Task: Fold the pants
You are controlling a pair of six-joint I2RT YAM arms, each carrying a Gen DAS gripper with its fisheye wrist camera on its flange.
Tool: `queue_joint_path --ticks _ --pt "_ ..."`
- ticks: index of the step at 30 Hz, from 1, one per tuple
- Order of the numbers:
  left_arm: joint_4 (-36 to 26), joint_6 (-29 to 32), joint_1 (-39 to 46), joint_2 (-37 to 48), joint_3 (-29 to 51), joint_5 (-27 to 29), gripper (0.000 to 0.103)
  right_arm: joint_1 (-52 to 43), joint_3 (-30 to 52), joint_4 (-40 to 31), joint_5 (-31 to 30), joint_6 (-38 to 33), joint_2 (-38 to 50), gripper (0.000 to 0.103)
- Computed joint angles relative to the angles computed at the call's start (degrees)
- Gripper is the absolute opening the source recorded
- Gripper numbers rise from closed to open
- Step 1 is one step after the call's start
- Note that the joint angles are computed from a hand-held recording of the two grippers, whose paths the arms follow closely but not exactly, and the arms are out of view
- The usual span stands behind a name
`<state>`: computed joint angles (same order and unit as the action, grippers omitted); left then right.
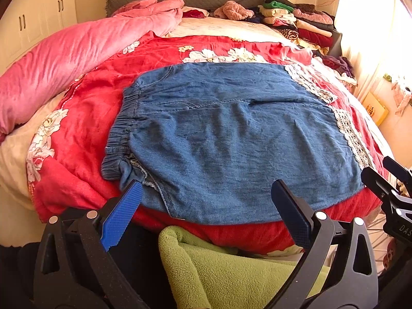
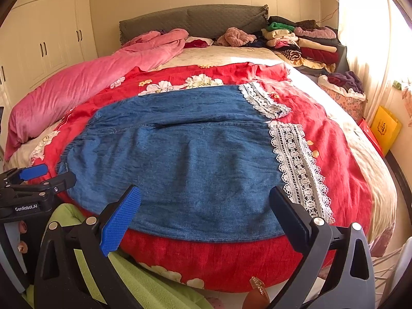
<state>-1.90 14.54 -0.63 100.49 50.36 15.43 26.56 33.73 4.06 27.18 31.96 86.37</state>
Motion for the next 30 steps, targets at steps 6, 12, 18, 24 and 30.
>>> queue_joint_path --ticks 6,12,18,24,30 --pt "-0.3 0.0 0.1 0.0 0.2 0.1 0.094 0.1 0.0 0.0 0.2 0.1 0.1 0.099" --pt "-0.5 0.1 0.2 0.2 0.5 0.2 0.094 0.1 -0.1 0.0 0.1 0.1 -0.1 0.099" --pt "-0.7 0.2 0.5 0.4 0.9 0.3 0.094 0.1 -0.3 0.5 0.0 -0.1 0.3 0.099" --pt "-0.5 0.2 0.4 0.4 0.8 0.1 0.094 0.0 -0.3 0.8 -0.2 -0.2 0.6 0.099" --pt "-0.6 0.4 0.6 0.8 1.2 0.1 0.094 0.1 -0.4 1.1 -0.3 -0.3 0.8 0.099"
